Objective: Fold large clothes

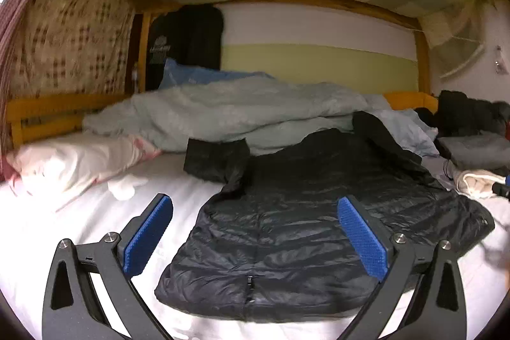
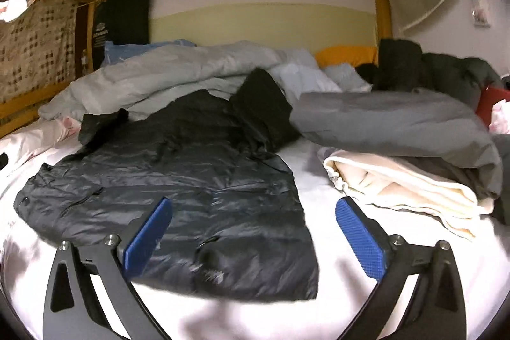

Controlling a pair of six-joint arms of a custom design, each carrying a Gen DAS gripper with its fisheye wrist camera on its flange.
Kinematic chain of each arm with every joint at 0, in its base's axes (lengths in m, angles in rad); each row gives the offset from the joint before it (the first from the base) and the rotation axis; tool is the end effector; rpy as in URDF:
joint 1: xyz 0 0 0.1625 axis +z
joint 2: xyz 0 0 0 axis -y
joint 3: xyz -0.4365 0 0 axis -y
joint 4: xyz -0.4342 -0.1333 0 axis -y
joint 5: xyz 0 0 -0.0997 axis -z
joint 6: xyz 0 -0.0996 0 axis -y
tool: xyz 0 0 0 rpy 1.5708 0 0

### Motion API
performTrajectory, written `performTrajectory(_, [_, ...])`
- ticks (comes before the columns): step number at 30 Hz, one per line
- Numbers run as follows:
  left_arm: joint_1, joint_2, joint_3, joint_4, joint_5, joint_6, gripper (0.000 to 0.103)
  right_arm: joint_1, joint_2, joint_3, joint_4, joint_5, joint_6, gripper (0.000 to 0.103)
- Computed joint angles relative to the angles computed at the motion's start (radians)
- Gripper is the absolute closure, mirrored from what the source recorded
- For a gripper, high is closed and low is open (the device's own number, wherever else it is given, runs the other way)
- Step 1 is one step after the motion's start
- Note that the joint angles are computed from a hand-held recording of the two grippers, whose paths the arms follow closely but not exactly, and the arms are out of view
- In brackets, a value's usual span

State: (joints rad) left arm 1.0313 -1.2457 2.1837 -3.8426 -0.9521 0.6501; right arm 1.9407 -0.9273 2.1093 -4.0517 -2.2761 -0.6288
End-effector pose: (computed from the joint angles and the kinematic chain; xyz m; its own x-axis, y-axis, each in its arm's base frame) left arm -0.0921 -0.5258 0.3039 -0.7139 0.0700 -0.6967 0.6943 0.1998 -0.6914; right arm 0.2544 -0.4659 0.1856 -0.6996 0.1010 0.7074 -0.6289 0.3830 -0.6766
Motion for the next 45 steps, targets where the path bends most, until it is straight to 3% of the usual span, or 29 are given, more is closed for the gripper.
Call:
performTrajectory(3, [0.016, -0.038, 0.015, 0.116, -0.077, -0.090, 0.000, 0.011, 0.000, 0.034, -0.058, 0.057, -0.003, 0.000])
performTrajectory(6, [0.076, -0.073, 0.000, 0.304, -0.190, -0.266, 0.000, 0.032, 0.052, 0.012, -0.178, 0.041, -0.144, 0.000])
performTrajectory(9, [0.102, -0.050, -0.001, 0.217, -0.189, -0.314, 0.000, 0.061, 0.130, -0.048, -0.311, -0.061, -0.292, 0.000])
performTrajectory(10, [0.104, -0.046, -0.001, 0.196, -0.182, -0.327, 0.000, 0.066, 0.138, -0.052, -0.319, -0.072, -0.303, 0.000])
performTrajectory(13, [0.110, -0.049, -0.016, 0.222, -0.140, -0.327, 0.000, 0.068, 0.136, -0.036, -0.238, -0.061, -0.284, 0.000])
performTrajectory(15, [0.092, -0.031, -0.026, 0.213, -0.052, -0.247, 0.000, 0.074, 0.168, -0.061, -0.282, -0.075, -0.349, 0.000])
performTrajectory(16, [0.090, -0.032, -0.029, 0.244, -0.050, -0.216, 0.000, 0.075, 0.167, -0.060, -0.255, -0.072, -0.355, 0.000])
performTrajectory(21, [0.085, -0.068, -0.018, 0.503, -0.161, -0.134, 0.000, 0.064, 0.077, 0.014, 0.110, -0.011, -0.242, 0.000])
performTrajectory(24, [0.046, -0.024, 0.006, 0.478, -0.102, 0.023, 0.003, 0.049, 0.059, 0.024, 0.215, -0.005, -0.178, 0.000])
performTrajectory(26, [0.030, 0.002, 0.010, 0.484, -0.055, 0.064, 0.009, 0.051, 0.095, -0.004, 0.193, -0.066, -0.222, 0.000])
performTrajectory(29, [0.024, 0.045, -0.007, 0.482, 0.030, 0.069, 0.009, 0.046, 0.144, -0.042, 0.175, -0.123, -0.294, 0.000])
performTrajectory(32, [0.035, 0.074, -0.046, 0.535, 0.109, -0.025, 0.009, 0.035, 0.207, -0.108, 0.142, -0.216, -0.344, 0.001])
performTrajectory(34, [0.039, 0.072, -0.056, 0.540, 0.127, -0.064, 0.010, 0.023, 0.202, -0.117, 0.159, -0.230, -0.298, 0.002])
performTrajectory(35, [0.037, 0.081, -0.058, 0.515, 0.154, -0.056, 0.013, 0.017, 0.194, -0.115, 0.169, -0.229, -0.279, 0.010])
performTrajectory(36, [0.038, 0.085, -0.059, 0.508, 0.163, -0.048, 0.015, 0.014, 0.197, -0.120, 0.160, -0.239, -0.280, 0.028])
performTrajectory(37, [0.040, 0.086, -0.055, 0.498, 0.159, -0.043, 0.031, 0.013, 0.203, -0.127, 0.145, -0.249, -0.293, 0.040])
performTrajectory(38, [0.041, 0.088, -0.051, 0.484, 0.151, -0.027, 0.050, 0.010, 0.221, -0.141, 0.099, -0.269, -0.323, 0.064])
performTrajectory(39, [0.038, 0.092, -0.049, 0.473, 0.163, -0.013, 0.090, 0.008, 0.221, -0.139, 0.095, -0.269, -0.318, 0.077])
performTrajectory(41, [0.029, 0.085, -0.040, 0.454, 0.168, 0.014, 0.098, 0.015, 0.217, -0.125, 0.058, -0.256, -0.326, 0.083])
performTrajectory(45, [-0.019, -0.024, 0.024, 0.529, 0.183, -0.091, 0.097, 0.074, 0.156, -0.060, 0.133, -0.288, -0.264, 0.086])
